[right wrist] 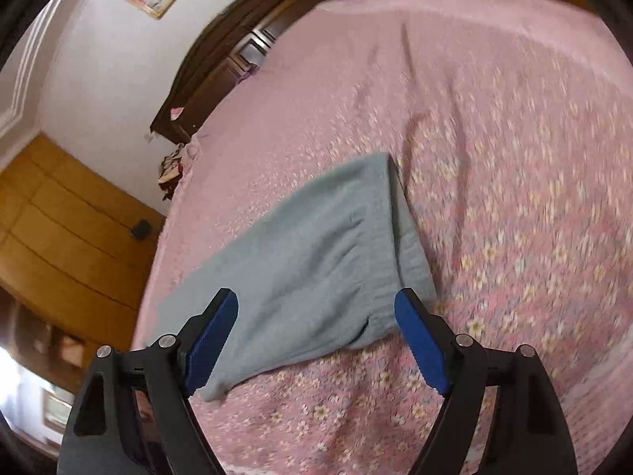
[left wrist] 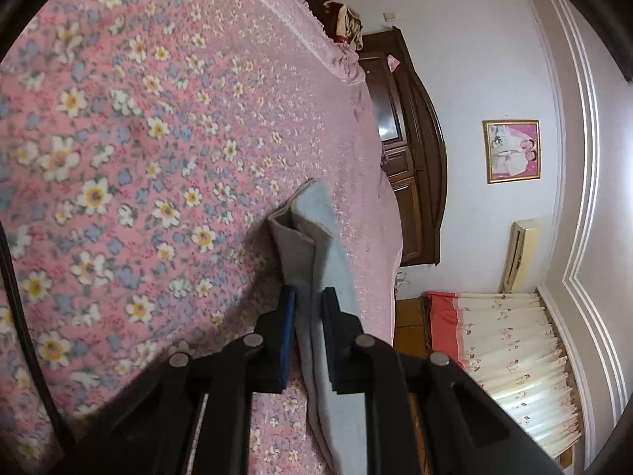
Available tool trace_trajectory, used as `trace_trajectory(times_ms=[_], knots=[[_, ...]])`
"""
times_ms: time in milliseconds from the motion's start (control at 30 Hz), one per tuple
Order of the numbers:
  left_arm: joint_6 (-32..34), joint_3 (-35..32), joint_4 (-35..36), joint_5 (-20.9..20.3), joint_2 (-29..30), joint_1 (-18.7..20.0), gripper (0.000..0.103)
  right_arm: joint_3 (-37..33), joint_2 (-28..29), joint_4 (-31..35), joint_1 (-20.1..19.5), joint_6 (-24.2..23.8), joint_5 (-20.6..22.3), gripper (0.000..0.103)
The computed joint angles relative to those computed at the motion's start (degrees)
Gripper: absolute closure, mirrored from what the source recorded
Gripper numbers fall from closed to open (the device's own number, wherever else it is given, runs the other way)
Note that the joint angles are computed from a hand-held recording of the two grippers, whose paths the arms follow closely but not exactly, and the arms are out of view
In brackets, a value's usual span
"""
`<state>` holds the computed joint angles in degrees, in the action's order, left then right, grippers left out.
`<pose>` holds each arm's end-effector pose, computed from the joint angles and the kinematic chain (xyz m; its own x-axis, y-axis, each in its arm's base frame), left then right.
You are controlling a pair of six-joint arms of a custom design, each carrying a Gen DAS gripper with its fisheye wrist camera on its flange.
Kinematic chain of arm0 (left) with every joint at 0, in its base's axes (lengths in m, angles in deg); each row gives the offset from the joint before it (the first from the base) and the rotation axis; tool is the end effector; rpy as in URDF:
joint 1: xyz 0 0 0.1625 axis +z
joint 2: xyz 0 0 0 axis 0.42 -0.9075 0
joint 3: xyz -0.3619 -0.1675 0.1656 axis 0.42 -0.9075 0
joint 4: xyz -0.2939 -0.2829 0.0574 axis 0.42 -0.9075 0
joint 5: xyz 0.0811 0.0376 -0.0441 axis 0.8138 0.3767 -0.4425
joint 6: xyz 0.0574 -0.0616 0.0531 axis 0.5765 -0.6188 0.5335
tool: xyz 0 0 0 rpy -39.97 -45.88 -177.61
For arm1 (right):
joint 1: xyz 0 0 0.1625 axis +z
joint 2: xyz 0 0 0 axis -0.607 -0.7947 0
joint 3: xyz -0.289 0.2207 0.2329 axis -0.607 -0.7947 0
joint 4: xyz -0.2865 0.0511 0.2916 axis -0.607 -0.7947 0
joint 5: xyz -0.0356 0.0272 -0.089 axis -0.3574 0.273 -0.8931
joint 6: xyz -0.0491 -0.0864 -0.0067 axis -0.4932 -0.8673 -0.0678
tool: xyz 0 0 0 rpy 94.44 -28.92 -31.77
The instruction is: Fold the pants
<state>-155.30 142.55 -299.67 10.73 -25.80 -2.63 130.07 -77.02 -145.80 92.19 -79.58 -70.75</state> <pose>-0.1684 -0.3095 0.1259 -0.7896 -0.3373 0.5126 -0.5965 0.2261 -0.7701 -0.0940 -0.3964 0.5015 -0.9858 0.1588 0.0552 0.1082 0.8506 -0.5145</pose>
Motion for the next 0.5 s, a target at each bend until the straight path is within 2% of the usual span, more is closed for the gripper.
trace_trajectory(times_ms=[67,133,233,300,367,433,500], knots=[[-2.6,1.0,2.9,-0.8,-1.2,0.8,0.093,-0.8,0.6,1.8,-0.2,0.4,-0.6,0.019],[-2.5,1.3,1.7,-1.5,-0.4,1.9,0.095,-1.0,1.2,2.8,-0.3,0.9,-2.0,0.019],[-1.9,0.0,7.5,-1.8,-2.7,3.1,0.095,-2.1,2.4,7.3,-1.2,5.3,-3.4,0.019],[-1.6,-0.6,7.7,-1.3,-2.6,3.1,0.095,-2.8,2.8,10.9,-2.6,7.0,-1.2,0.019],[-0.8,-1.5,6.2,-1.1,-2.0,3.4,0.092,-2.5,3.0,11.0,-3.1,6.9,0.7,0.019],[1.1,-2.1,4.5,-1.6,-1.5,4.1,0.092,-1.8,3.8,8.6,-3.2,7.4,2.6,0.019],[5.5,-2.9,1.5,-3.4,-1.2,5.2,0.093,-1.3,5.4,4.7,-4.3,10.4,6.0,0.019]])
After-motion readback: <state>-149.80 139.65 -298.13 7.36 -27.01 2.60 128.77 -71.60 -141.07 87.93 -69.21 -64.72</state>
